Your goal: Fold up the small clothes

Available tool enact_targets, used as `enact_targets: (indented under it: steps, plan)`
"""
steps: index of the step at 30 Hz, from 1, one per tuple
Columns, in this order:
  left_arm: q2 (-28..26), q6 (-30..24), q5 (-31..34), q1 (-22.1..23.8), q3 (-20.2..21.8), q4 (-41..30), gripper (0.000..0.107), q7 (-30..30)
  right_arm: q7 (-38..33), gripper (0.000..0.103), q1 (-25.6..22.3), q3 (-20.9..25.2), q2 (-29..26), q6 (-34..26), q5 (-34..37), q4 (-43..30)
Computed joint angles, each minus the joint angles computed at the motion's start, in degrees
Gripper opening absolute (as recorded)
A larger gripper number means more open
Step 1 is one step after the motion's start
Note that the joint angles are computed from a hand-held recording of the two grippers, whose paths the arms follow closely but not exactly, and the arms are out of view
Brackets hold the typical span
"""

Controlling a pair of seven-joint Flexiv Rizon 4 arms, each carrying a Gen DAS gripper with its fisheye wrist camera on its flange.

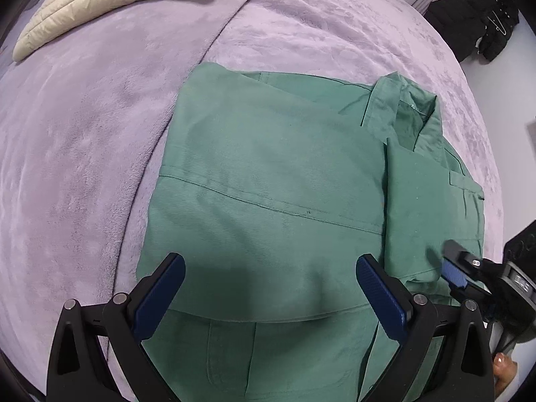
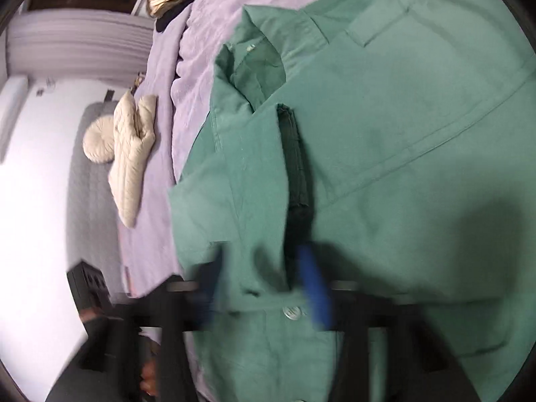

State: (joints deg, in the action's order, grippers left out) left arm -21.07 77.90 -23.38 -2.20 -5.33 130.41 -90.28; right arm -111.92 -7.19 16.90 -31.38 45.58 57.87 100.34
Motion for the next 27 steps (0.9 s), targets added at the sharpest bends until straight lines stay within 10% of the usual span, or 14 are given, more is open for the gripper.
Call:
enact_targets:
  steps: [4,10,12,21,26,27]
  plan:
    - [1.99,1.64,-2.2,2.09,-0.97,2.06,0.102,1.45,-3.57,0.005,3.23,2.52,-1.18,0.58,-0.31,-3.14]
    - [2.76,0.29,-3.47,3.5,0.33,2.3,0.102,3.03,-3.21,0.03,15.9,2.03,0.25,2.06,-19.43,-1.35]
    - [2.69,0.17,-7.0,5.07,-2.34,2.73,0.102,5.78,-4.19,0.061,13.78,3.67,1.47,1.3,-17.65,0.07]
    - [-3.33,-4.63,-17.73,4.96,-10.18,-2.0,0.102,17.3,3.66,0.062,3.63,-3.35,9.91,1.81,-9.88,12.12]
    - [-7.25,-8.04,-12.14,-0.5,-5.35,-7.63,0.101,13.77,7.15,0.062,-4.21,-7.29,8.91,3.24,0.69,12.27]
    - [-7.66,-8.2,-10.93,-1.12,-4.73,-8.5,0.076,13.06,7.12,0.062,-5.22,-7.55,8.06,3.35,2.35,11.48]
